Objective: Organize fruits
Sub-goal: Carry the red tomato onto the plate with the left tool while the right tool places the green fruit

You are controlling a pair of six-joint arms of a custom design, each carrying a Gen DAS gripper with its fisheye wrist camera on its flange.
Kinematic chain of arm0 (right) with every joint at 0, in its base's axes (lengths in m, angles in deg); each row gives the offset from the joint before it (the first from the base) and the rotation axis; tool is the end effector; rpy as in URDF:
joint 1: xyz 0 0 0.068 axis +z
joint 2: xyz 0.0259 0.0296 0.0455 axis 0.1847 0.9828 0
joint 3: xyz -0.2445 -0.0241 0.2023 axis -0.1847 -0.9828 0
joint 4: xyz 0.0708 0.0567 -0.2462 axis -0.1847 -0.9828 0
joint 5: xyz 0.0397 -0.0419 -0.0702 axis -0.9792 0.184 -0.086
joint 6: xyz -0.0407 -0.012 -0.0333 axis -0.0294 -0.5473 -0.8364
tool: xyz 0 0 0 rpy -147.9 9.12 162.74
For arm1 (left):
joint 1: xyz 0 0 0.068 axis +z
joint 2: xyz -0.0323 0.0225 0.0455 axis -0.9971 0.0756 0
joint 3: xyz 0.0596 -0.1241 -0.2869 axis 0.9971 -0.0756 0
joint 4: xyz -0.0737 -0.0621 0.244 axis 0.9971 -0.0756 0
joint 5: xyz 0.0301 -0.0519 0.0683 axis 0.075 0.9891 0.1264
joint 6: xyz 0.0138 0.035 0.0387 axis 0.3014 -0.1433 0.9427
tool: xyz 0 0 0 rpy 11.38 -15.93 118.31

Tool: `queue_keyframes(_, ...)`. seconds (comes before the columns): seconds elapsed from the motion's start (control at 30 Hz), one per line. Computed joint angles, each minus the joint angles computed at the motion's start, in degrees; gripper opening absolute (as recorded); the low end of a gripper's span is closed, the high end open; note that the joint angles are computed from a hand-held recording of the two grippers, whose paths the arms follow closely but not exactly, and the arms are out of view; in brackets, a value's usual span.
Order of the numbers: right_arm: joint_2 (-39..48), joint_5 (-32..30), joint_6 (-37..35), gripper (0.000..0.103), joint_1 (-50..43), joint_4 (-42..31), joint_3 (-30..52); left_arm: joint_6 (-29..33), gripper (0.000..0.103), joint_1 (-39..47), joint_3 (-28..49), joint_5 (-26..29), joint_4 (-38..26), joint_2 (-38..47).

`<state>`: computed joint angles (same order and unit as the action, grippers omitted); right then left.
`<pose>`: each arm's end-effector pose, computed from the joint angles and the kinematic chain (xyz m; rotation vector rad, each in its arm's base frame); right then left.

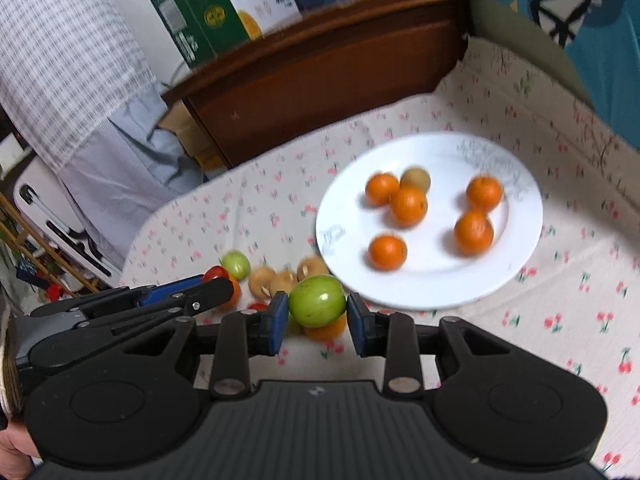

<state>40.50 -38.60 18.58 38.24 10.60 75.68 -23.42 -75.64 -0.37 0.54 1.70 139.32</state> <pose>0.2172 0.1175 0.1841 -0.0797 2.3251 0.6030 0.2130 0.0260 0.1960 0.1617 2.2379 -0.1871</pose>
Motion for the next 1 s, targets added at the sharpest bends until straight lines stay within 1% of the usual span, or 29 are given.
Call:
queue_keyframes(0.13, -2.9, -1.6, -3.3, 0.032, -2.8, -1.8, 1.7, -1.3, 0.017, -0.8, 2.8, 2.1, -2.0, -1.6)
queue_keyframes(0.3, -2.4, -3.6, -6.0, 0.032, -7.6, -2.0, 4.0, -2.0, 0.017, -2.6, 6.3, 2.5, -2.5, 0.6)
queue_keyframes(0.43, -0.2, -5.8, -4.2, 0.032, -11.7, -1.1, 5.2, -2.1, 0.017, -4.5, 8.8, 1.7, -2.0, 3.9)
queue_keyframes(0.6, 3.5, -7.2, -1.9, 0.032, -14.5, -1.1, 7.3, -1.7, 0.017, -6.6, 11.3, 1.6, -1.6, 8.3)
queue_keyframes(0.8, 8.3, -6.0, -0.6, 0.032, -14.5, -3.1, 10.0, -1.5, 0.017, -8.6, 13.8, 1.1, -1.6, 13.7)
queue_keyframes(1.0, 10.8, -5.6, -0.1, 0.032, -14.6, -3.5, 11.0, -1.5, 0.017, -10.1, 16.1, -0.3, -2.3, 18.5)
